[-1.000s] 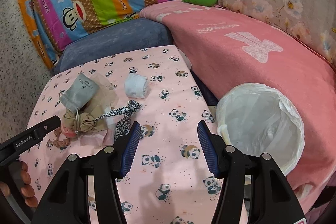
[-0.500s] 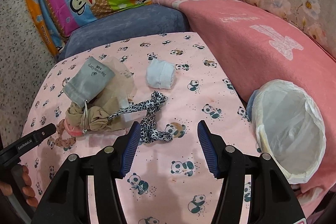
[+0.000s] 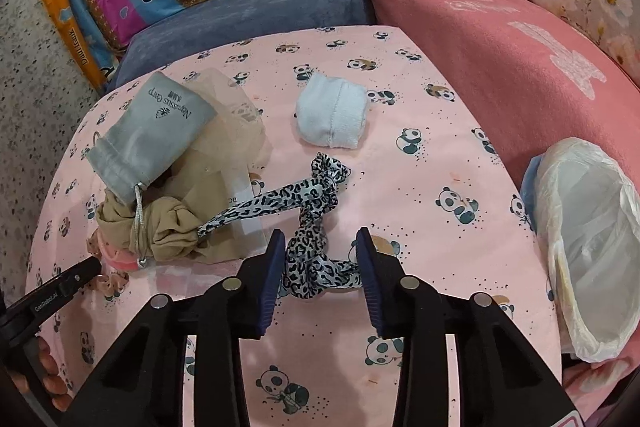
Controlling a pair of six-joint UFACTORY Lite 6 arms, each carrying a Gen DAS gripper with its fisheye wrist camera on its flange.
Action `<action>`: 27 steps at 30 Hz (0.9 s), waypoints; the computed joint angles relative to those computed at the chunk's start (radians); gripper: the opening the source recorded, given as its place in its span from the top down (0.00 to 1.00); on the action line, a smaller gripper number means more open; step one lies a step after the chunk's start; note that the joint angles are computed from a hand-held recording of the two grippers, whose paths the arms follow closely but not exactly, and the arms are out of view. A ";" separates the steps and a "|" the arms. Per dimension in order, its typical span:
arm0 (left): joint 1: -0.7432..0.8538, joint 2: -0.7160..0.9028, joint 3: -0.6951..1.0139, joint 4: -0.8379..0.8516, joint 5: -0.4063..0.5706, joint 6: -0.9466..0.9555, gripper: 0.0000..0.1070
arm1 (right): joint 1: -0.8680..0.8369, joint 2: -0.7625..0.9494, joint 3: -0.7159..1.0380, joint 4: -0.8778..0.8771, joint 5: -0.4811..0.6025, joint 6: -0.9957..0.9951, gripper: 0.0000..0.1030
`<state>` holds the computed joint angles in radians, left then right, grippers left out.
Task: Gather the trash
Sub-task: 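Grasp the leopard-print strap with the right gripper while the left grasps the brown scrunchie, then carry strap and scrunchie to the white bin and release both inside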
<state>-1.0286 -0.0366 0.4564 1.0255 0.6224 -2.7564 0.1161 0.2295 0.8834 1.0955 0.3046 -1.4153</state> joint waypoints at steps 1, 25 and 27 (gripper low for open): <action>0.003 -0.002 -0.005 0.020 -0.010 -0.013 0.77 | 0.005 0.014 0.004 -0.004 -0.004 0.004 0.76; -0.160 0.060 0.462 -0.103 0.365 0.331 0.92 | -0.281 -0.257 0.015 -0.083 0.340 -0.009 0.99; -0.163 0.110 0.547 -0.100 0.383 0.377 0.92 | -0.326 -0.268 0.036 -0.082 0.383 -0.014 0.99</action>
